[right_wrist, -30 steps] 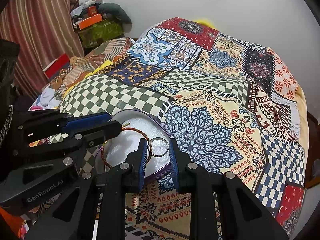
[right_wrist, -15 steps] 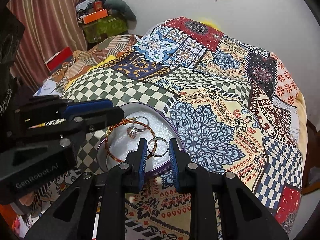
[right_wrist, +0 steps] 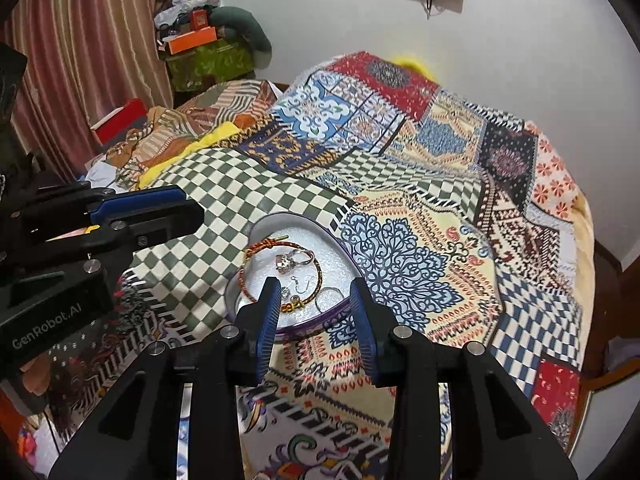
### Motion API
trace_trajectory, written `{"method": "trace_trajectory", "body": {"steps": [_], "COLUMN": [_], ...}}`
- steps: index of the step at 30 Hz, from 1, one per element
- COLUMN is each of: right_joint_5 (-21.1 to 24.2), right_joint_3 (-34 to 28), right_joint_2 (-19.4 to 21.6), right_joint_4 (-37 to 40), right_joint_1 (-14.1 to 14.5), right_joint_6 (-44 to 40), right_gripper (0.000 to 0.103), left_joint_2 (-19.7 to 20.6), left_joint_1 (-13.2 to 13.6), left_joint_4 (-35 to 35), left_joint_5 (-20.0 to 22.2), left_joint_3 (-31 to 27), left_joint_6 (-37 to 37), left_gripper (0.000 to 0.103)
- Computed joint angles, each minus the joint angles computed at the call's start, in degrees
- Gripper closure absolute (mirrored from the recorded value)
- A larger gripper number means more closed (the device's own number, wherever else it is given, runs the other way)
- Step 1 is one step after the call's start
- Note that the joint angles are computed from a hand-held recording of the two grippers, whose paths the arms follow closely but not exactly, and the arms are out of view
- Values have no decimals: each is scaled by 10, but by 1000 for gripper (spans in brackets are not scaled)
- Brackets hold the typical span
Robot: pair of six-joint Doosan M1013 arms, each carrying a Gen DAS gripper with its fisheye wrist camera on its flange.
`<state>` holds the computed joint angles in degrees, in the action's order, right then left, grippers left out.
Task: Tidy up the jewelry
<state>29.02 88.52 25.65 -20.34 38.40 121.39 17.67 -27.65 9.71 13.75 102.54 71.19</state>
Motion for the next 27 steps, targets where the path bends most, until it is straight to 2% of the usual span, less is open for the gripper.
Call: {"method": "trace_trajectory", "body": {"steps": [4,7,11,16,20,27], "right_joint_5": [-7,-15,-18,-31,-20,-28], "right_joint_3": [14,26,44,74,91,125], "right_joint_2": [-15,-28,-45,-71,-84,-106], "right_joint_4": [-33,-52,-100,-150,-213,-234], "right_joint_1": [7,12,21,31,42,45], "right_joint_6": [34,60,110,172,242,296], "right_gripper": [71,71,71,70,70,70], "left_joint_2": [-20,-35,-50,-72,-85,-96], "left_joint_1": [-6,-13,-22,-34,-45,-61], "left_joint_4": [37,95,138,189,225,226], "left_joint_5": [-6,-9,-15,-21,-20,-6], "left_joint_3": [16,29,43,66,81,99], "left_joint_6": [-34,-86,-129,-183,-221,-214], "left_gripper": [84,79,71,69,69,69]}}
